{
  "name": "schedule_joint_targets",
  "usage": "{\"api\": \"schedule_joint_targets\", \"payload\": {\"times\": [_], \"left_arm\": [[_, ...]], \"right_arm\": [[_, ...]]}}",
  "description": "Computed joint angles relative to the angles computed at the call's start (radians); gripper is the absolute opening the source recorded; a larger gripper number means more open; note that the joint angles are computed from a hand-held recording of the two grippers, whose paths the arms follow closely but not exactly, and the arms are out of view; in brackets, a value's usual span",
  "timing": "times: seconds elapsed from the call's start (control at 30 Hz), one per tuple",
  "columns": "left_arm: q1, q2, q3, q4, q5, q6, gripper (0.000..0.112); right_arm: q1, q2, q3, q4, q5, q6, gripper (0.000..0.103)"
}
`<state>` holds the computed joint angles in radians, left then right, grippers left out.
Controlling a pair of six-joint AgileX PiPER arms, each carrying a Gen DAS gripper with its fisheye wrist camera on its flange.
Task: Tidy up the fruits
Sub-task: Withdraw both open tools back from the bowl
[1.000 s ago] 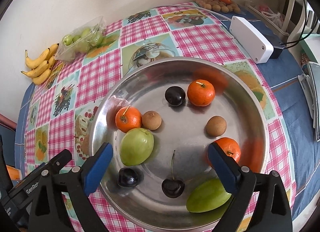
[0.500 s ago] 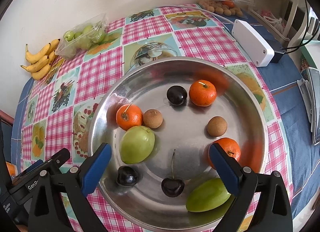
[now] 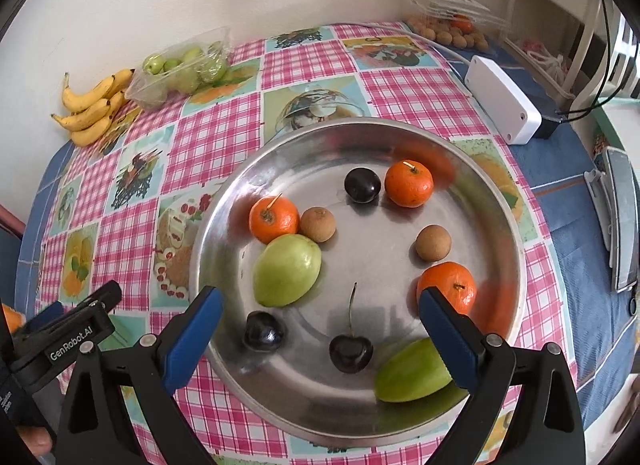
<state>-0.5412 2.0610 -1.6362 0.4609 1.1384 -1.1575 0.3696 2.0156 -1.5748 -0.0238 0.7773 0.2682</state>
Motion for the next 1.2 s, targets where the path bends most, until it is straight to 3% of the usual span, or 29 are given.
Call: {"api": "schedule_joint_targets", "payload": {"times": [0.1, 0.3, 0.6, 1.2], "left_arm": [[-0.018, -0.021, 0.024, 0.056, 0.025, -0.022, 0.103], [-0.041, -0.097, 0.121, 0.142, 0.0, -0.068, 0.103], [-0.057, -0.206, 0.22, 0.138, -0.017, -0.108, 0.103], [-0.136, -0.393, 0.39, 0.125, -0.055, -0.126, 0.103]], "right_arm": [[0.016, -0.019, 0.023, -0.023, -0.018, 0.02, 0.098], [0.04, -0.067, 0.086, -0.084, -0.059, 0.087, 0.098], [0.078, -0.143, 0.197, -0.167, -0.101, 0.158, 0.098], [0.141, -0.268, 0.337, -0.231, -0.104, 0.24, 0.098]]}}
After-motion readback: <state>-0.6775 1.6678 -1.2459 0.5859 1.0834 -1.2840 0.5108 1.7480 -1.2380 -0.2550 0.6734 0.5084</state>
